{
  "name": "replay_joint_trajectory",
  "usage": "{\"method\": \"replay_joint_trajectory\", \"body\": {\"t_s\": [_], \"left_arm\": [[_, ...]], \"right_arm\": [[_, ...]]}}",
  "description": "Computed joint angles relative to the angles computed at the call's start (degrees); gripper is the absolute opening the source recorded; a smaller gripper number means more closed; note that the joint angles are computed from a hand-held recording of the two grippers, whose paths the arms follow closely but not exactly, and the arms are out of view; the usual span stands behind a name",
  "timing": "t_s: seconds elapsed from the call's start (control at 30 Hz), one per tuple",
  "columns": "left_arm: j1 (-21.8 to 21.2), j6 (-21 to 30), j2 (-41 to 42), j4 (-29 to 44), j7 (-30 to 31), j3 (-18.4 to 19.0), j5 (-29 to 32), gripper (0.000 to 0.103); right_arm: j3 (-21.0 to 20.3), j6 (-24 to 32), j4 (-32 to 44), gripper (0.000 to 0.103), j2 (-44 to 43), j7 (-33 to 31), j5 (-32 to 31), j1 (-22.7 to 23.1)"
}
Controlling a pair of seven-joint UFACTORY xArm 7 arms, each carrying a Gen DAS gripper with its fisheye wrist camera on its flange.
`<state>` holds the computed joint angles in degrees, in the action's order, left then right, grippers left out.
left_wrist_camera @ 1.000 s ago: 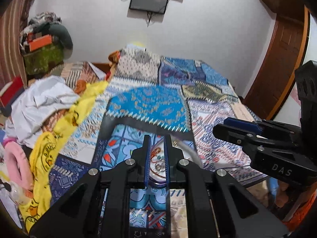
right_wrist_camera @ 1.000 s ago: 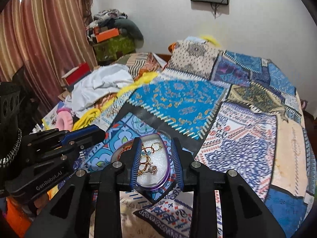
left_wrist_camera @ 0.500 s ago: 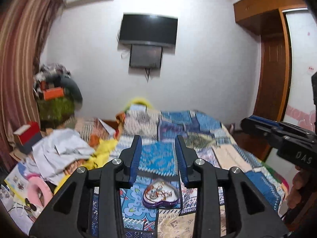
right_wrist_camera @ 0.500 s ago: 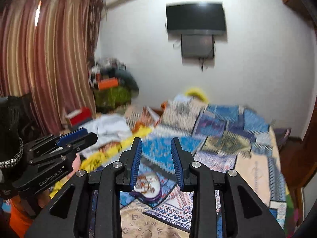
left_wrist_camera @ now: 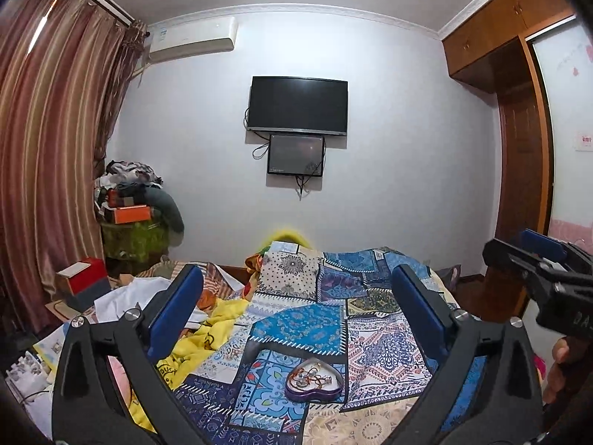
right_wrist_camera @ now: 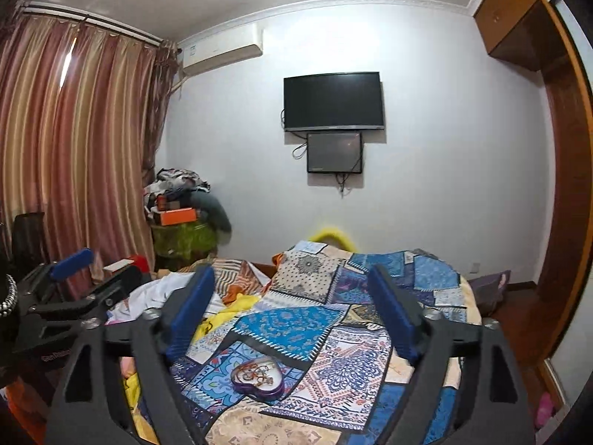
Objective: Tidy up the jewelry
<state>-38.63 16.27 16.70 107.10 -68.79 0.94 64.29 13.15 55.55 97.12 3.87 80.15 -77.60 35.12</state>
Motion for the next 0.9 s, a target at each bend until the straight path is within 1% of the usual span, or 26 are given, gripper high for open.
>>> {"method": "replay_joint_trajectory", "body": {"t_s": [0.03,0.1,0.13,0.23,0.37,0.7,0.9], "left_arm": [[-0.16,0.27,-0.10,-0.13,-0.36,0.12,0.28,0.102],[-0.51,1.08,-0.63,-0.80,-1.43,0.10,1.26,0.102],[-0.31,1.14,-0.75,-1.02,-1.40,-0.15,1.22,0.102],[-0.03,1.31,-1.55,-2.15,-2.42,-0.70,2.30,0.102],[0.32,1.75,-1.93,-2.55,-3.29,-1.48,3.35,0.102],[0.64,2.70,-1.11,-1.85,-1.99,-2.21,2.22,0.102],[0.34,3.06,-0.48,-1.16,-0.77,-1.93,0.88,0.102]], "right_arm": [[0.08,0.67,0.08,0.098,0.19,0.28,-0.61,0.20],[0.44,2.77,-0.25,0.103,0.18,1.20,-2.04,0.97],[0.51,3.42,0.01,0.103,0.48,1.12,-2.32,1.18],[0.26,2.82,-0.25,0.103,0.35,0.42,-1.34,1.13],[0.45,2.49,-2.21,0.103,-1.04,1.21,-0.96,0.96],[1.67,2.27,-3.27,0.103,-1.99,1.42,-0.25,-0.23],[1.99,2.15,-3.65,0.103,-2.46,1.11,0.51,-0.64]]}}
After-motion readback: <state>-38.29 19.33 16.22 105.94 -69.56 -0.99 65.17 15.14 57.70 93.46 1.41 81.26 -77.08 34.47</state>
